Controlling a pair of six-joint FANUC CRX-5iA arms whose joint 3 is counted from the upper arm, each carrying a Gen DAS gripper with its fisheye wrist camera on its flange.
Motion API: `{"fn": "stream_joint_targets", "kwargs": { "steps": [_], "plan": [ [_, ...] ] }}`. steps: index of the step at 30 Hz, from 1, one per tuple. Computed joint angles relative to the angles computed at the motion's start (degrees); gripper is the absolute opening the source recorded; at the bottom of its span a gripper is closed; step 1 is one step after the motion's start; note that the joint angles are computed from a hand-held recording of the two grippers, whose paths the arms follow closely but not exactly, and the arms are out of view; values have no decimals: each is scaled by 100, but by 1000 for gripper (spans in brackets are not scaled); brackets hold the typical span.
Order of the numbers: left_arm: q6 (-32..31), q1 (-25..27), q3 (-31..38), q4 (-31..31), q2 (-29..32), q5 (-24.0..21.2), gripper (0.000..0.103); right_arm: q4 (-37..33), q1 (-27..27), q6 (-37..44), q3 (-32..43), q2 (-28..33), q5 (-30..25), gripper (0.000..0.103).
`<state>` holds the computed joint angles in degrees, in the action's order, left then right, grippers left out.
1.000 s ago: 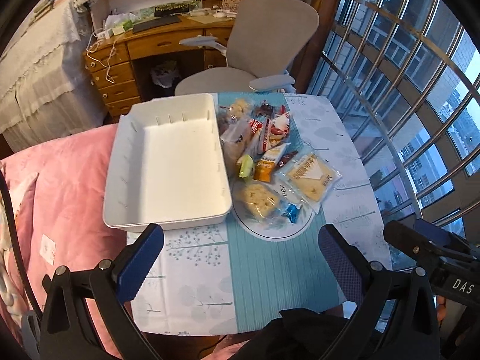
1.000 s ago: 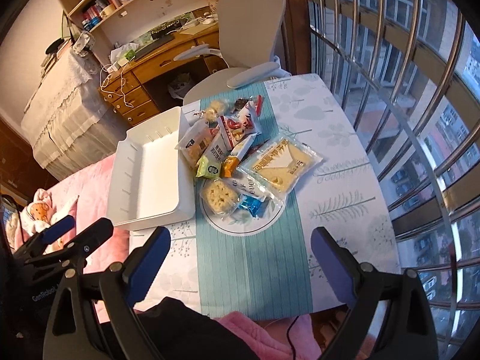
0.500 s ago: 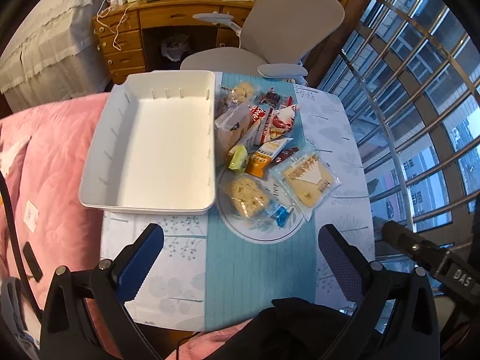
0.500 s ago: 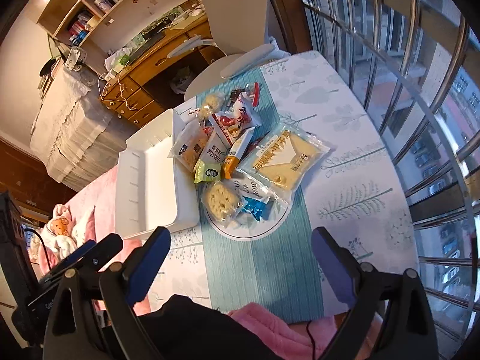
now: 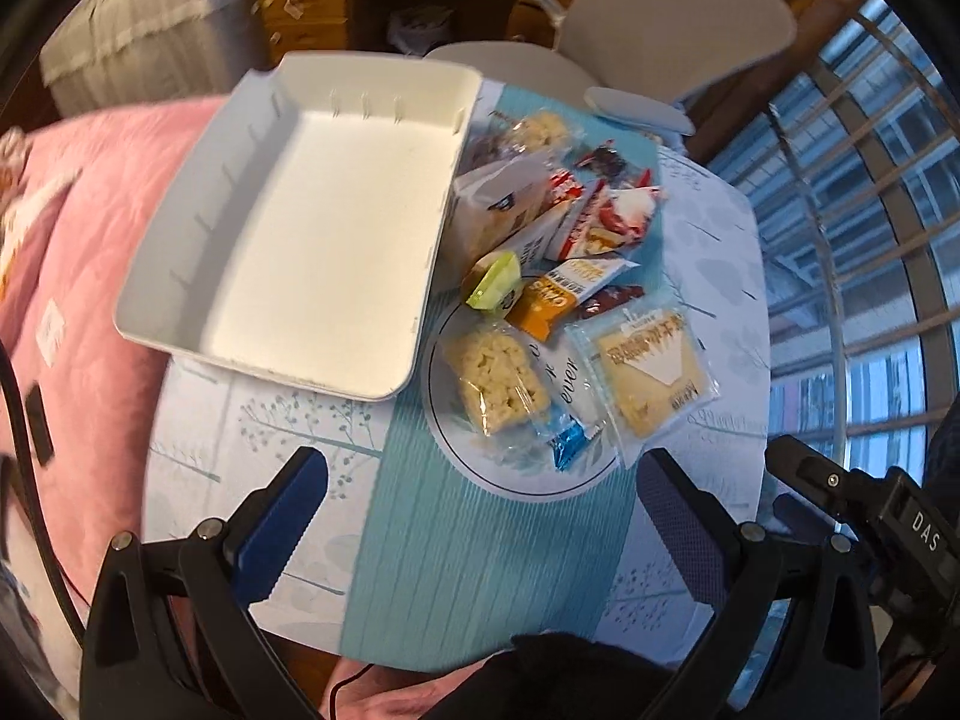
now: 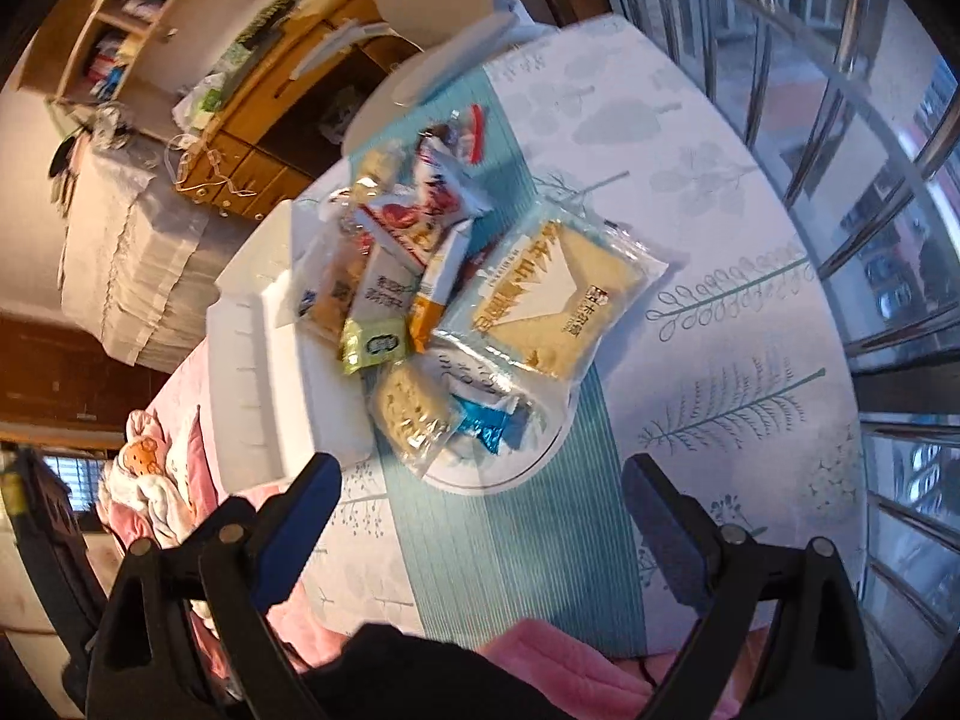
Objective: Organize snacks
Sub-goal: 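Move left tool to puffed rice bag while right tool reaches sponge cake bag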
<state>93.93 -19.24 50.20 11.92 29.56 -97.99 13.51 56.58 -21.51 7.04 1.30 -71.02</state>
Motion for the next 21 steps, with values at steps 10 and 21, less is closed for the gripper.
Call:
{"fn": "stream_joint_targets", "kwargs": {
  "steps": [10, 21],
  "plan": [
    [926, -182, -96, -144, 336, 128, 102, -741, -803, -269, -628, -60, 922, 95],
    [1589, -285, -197, -223, 661, 248, 102, -1574, -1442, -290, -609, 338, 1116, 95]
  ]
}}
